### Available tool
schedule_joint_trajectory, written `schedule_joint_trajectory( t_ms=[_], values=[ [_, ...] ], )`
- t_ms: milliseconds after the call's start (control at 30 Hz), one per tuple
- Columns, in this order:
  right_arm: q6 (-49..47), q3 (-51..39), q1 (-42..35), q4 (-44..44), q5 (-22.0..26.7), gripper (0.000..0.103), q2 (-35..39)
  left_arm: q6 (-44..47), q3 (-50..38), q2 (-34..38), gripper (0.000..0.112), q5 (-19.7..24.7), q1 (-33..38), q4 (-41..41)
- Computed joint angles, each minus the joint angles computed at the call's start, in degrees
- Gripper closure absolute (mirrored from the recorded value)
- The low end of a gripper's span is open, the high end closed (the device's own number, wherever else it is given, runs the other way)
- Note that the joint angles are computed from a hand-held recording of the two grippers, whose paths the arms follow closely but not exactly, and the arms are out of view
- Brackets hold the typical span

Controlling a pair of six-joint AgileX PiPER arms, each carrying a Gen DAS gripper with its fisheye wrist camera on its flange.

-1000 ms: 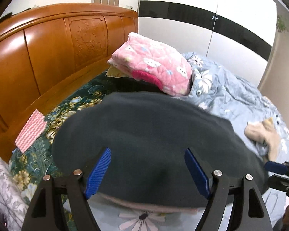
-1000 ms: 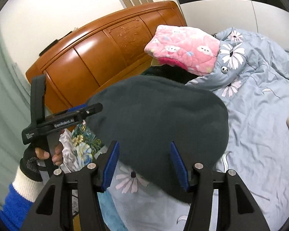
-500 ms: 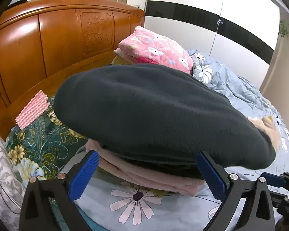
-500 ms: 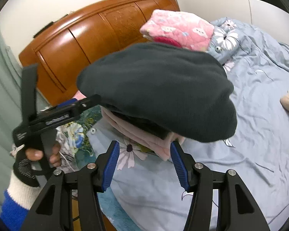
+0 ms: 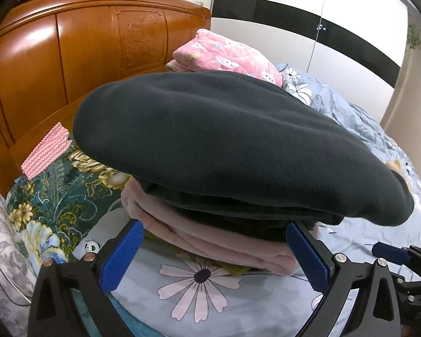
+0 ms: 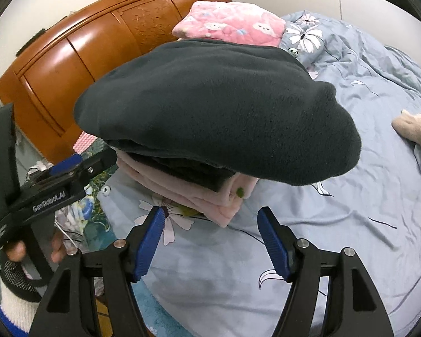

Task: Fold clothes
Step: 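Lower the jacket bundle onto the pink folded clothes stack and open both grippers, then withdraw both grippers from the stacked jacket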

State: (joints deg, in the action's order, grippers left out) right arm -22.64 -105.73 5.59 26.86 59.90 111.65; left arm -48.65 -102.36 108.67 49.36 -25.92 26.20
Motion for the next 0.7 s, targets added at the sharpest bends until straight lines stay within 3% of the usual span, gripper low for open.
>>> schedule_joint_trajectory(
  t_ms=[67,433,567,700],
  values=[
    [0.72,0.97,0.39,-0.21,-1.05,0.018,-0.35,0.85,0.11,0.19,0.009,-0.63,0.16,-0.85],
    [9.54,1.87,2.57,-4.20,-5.08,0.011,-0.69,-1.13,2.51,-0.01,0.009,-3.58,-0.83,-0.07],
    [12.62,2.12,2.96,-5.46,-6.48,0.000,-0.92,-2.65,3.69,-0.49,0.009,-3.70,-1.06,0.86],
    [14.31,3.12,3.77,-6.91,-7.94,0.000,-1.60,-3.24,4.64,-0.89,0.009,-4.00,-1.32,1.19]
  ],
)
